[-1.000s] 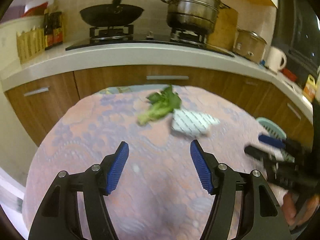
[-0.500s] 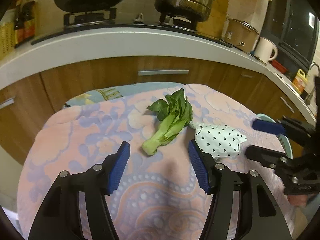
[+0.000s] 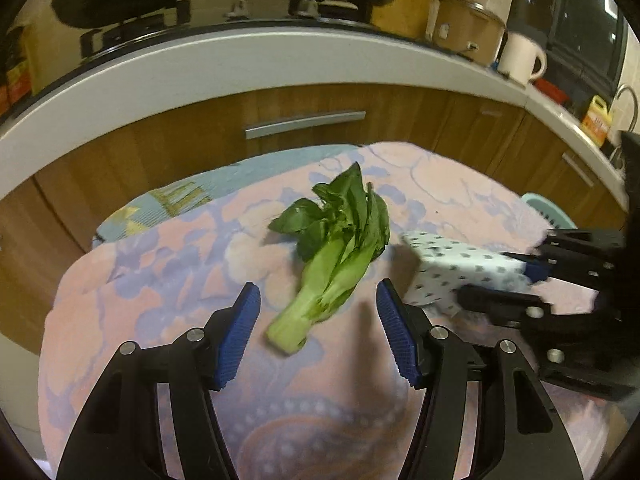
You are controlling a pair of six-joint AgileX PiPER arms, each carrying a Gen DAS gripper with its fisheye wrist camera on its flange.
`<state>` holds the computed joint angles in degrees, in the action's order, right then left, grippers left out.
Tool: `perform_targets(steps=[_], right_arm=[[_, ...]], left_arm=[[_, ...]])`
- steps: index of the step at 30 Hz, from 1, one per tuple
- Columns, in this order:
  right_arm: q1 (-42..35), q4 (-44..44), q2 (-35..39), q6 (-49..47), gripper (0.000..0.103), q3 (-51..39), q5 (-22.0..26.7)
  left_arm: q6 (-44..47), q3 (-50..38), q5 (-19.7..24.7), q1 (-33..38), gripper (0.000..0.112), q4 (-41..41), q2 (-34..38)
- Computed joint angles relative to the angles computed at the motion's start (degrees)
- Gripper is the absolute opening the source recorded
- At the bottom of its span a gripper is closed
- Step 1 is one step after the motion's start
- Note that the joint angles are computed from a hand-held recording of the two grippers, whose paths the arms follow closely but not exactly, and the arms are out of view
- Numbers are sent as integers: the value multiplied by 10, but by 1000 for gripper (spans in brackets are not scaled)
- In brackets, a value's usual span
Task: Collect trash
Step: 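Grasp the green vegetable with the left tool while right tool holds the paper, then carry both tools over the blue basket and release vegetable and paper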
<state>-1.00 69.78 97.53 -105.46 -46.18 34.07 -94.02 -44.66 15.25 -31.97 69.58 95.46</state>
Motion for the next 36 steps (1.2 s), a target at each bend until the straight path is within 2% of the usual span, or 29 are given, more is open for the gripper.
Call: perform_targets(steps=[2,4,5,6,7,13,15,18,21,26,31,35,36], right_arm=[[-23,6,-3,-5,17,4,16],[-43,7,-2,-1,16,1,32],[-58,5,-1,3,15,-1,43],[-67,4,-1,4,15,-2,49],[-80,3,-2,2,15,-1,56],[-176,-14,-14,-20,15,6,113],[-218,-24,-16,-24,15,1,142],[-288,-37,-17,-34,15,-11,183],[-358,-53,-9,-30,15,-37,227],[-463,-69,13,-29,15,-98,276],[-525,-82,56,13,15,-186,309],[-551,-103,108,74,15,-270,299],[-550,-118,117,93,15,-283,282]], left_arm=[[8,-21,15,-9,58,-9,16],[21,-34,20,-14,50,-25,25],[33,-43,32,-19,47,-39,32],[48,-60,67,-32,40,-58,44],[57,-69,84,-40,37,-68,50],[65,-85,151,-88,21,-92,44],[55,-82,149,-105,20,-94,30],[41,-103,177,-150,20,-92,24],[29,-130,180,-185,20,-85,25],[92,-252,223,-248,20,-124,76],[205,-423,241,-275,20,-198,177],[289,-564,255,-285,20,-267,268],[313,-604,265,-287,20,-287,293]])
